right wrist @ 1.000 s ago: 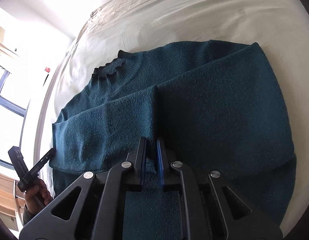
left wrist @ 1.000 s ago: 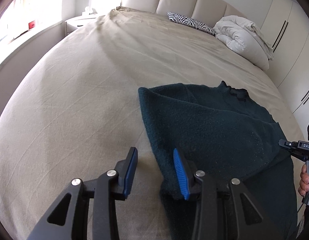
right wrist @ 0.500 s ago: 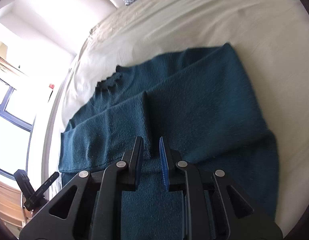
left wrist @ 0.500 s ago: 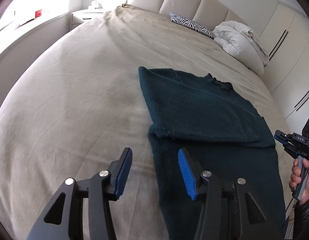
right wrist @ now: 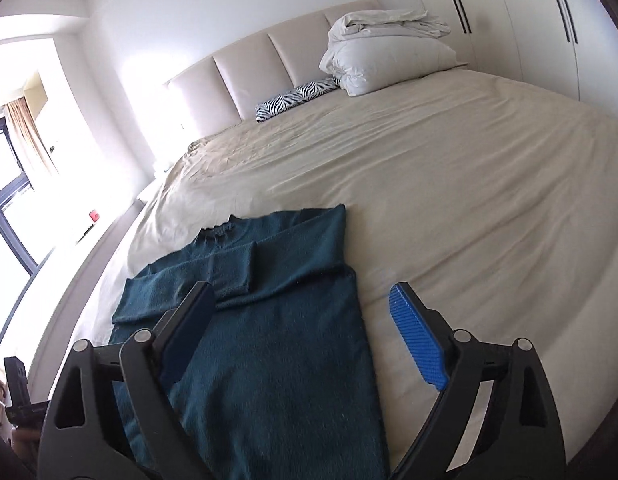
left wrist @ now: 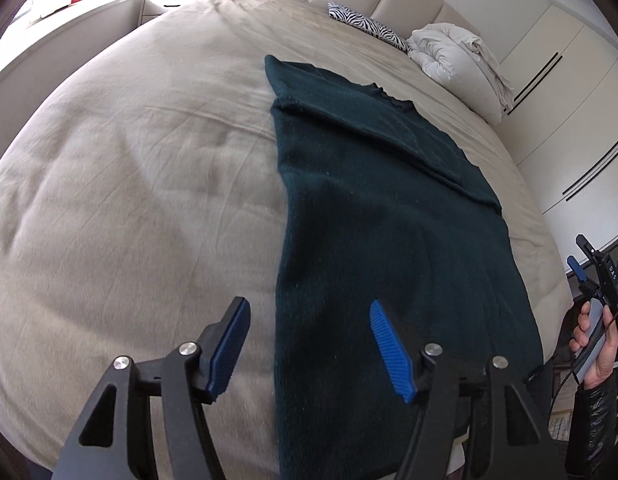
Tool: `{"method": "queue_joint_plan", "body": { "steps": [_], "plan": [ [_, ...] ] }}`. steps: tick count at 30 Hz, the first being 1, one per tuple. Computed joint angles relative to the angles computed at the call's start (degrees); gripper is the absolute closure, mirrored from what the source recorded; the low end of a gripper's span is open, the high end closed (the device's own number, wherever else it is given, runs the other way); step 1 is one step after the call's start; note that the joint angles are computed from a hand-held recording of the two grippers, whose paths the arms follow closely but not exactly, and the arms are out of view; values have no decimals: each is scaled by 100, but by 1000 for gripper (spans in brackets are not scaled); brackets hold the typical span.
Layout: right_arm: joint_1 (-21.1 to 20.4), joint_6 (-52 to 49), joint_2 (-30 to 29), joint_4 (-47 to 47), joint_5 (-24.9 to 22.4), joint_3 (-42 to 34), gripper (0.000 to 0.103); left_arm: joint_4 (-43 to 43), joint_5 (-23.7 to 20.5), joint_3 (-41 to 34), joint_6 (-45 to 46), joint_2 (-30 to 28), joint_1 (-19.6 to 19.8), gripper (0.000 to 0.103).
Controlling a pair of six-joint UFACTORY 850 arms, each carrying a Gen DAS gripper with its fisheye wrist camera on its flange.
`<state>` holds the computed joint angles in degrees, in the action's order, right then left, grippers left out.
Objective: Fold small clothes
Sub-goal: 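Open the right tool and lift both tools away from the sweater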
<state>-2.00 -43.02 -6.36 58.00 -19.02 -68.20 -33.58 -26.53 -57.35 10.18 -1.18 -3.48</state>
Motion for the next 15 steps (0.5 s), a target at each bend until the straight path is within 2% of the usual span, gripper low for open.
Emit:
{"method": "queue_joint_plan", "body": {
  "steps": [2,8,12,15],
  "plan": [
    [-144,507,189,-504,-199,242,14,-84,-16,169,26,171,-36,37],
    [-626,583,437,-545,-1131,868,16,-270,-409,365,179,318,-61,37],
    [-781,631,460,-666,-1505,1123,28,-444,-566,564,291,459,-3,38],
    [-834,774,393,-875,-1804,1205,43,-579,-719,661,360,518,76,38]
  ]
}}
